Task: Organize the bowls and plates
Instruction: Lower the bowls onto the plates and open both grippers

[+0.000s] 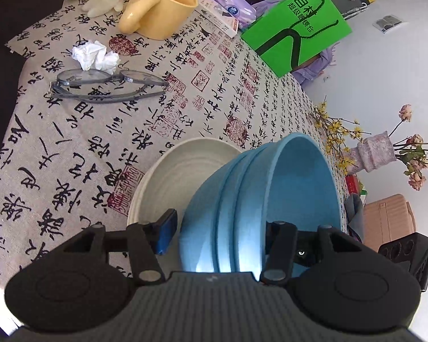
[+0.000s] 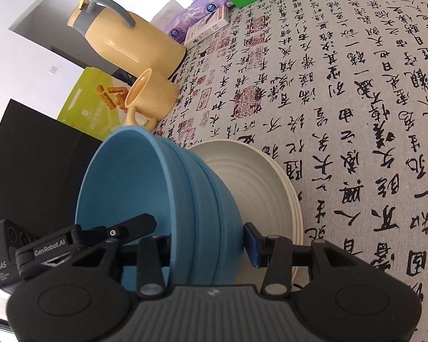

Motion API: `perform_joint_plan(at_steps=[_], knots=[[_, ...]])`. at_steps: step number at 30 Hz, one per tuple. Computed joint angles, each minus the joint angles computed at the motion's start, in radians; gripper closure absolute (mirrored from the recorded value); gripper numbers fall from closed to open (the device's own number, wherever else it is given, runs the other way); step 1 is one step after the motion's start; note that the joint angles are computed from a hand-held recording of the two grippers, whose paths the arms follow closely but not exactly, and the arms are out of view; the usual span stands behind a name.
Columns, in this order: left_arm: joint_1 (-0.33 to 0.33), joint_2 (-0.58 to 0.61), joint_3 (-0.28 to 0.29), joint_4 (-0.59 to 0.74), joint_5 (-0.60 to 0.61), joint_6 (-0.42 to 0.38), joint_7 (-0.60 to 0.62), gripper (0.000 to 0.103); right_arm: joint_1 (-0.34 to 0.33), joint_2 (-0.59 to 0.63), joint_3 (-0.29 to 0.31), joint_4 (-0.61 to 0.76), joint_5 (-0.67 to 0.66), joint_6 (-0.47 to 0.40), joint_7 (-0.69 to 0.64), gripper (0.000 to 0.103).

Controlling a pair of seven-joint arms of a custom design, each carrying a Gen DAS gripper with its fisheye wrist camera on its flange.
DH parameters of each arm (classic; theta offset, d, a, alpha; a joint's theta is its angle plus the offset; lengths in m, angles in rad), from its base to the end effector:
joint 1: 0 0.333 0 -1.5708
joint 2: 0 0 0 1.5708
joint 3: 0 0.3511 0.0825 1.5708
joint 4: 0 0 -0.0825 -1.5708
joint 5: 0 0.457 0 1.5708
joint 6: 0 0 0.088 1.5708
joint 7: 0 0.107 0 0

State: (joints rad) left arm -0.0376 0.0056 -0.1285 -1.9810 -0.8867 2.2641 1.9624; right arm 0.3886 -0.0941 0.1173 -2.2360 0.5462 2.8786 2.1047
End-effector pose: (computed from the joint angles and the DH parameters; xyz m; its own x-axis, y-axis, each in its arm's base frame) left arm 0.6413 -0.1279 0.5045 -0.1687 -0.7552 0.6334 -0.9438 -0.0616 -0.3248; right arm 0.5481 0.2712 0.4855 -0.2718 -0.7076 -0.6523 -0.7940 0.5479 -0.2634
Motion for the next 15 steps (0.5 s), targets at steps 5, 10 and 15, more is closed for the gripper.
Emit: perform_joint_plan(at_steps=[5, 10, 15], knots=[[-0.021, -0.054, -0.004, -0.061, 0.013, 0.149, 0.084, 0.033, -0.017, -0.029, 0.017, -0.035, -0.082, 0.052, 0.056, 0.056], [-0.078, -0.145, -0.002, -0.161, 0.014, 0.349, 0.182, 0.029, -0.179, -0.134, 0.144, -0.108, -0.508, 0.089, 0.348, 0.055], [-0.191, -0.221, 0.029, -0.241, -0.08, 0.603, 0.331, 0.021, -0.41, -0.304, 0.323, -0.193, -0.8, 0.064, 0.587, 0.046]])
